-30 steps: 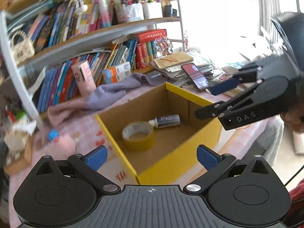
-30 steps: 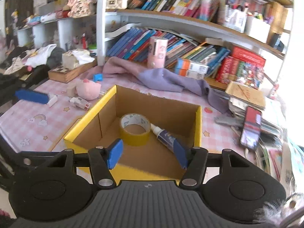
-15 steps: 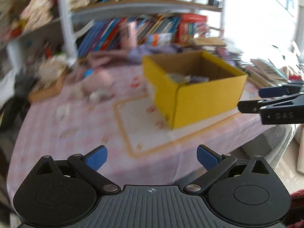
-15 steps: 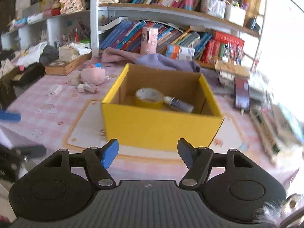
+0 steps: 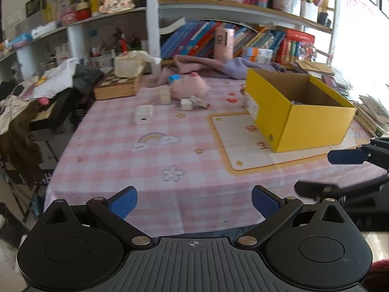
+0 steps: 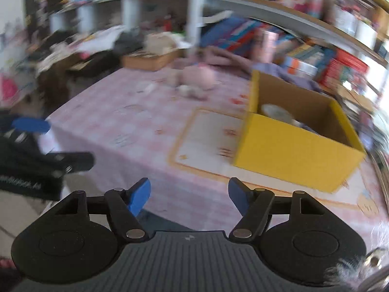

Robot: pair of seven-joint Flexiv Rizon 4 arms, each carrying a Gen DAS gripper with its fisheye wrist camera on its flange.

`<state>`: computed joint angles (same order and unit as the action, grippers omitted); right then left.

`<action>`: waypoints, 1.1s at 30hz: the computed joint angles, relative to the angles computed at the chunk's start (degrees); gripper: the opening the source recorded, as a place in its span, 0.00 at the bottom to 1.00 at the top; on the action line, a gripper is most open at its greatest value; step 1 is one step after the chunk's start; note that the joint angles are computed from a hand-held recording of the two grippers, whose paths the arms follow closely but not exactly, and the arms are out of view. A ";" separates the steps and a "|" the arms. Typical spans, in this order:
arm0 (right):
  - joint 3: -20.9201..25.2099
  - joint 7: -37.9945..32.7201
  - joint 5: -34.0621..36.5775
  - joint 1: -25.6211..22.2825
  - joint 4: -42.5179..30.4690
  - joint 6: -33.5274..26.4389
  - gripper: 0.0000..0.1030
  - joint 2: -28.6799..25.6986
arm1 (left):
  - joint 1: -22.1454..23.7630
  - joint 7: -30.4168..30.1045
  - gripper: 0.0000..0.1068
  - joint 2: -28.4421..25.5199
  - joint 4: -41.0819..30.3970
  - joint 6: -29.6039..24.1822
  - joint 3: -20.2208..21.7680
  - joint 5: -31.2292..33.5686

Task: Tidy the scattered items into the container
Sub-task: 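Lift both open tools out of the yellow box and back over the table, then grasp the white charger with the left tool while the right tool grasps the white-red card box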

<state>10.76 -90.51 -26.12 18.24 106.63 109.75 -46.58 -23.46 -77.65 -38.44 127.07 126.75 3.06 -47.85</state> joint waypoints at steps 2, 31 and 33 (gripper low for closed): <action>-0.33 -0.98 -0.49 0.88 -0.03 0.31 0.68 0.02 | 0.01 -0.49 0.95 0.13 0.41 0.30 0.12 -0.55; 17.36 -2.12 0.13 -3.11 -36.37 -24.65 0.68 -19.16 | 3.10 8.87 0.95 -8.49 -14.85 -10.29 8.15 -5.33; 19.48 -2.88 1.82 -2.36 -42.70 -28.92 0.68 -21.90 | 2.39 9.76 0.95 -9.83 -17.40 -12.50 9.99 -6.97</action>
<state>30.23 -93.39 -24.30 15.88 63.93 80.82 -68.48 -21.07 -67.90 -48.27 109.67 114.25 13.05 -54.82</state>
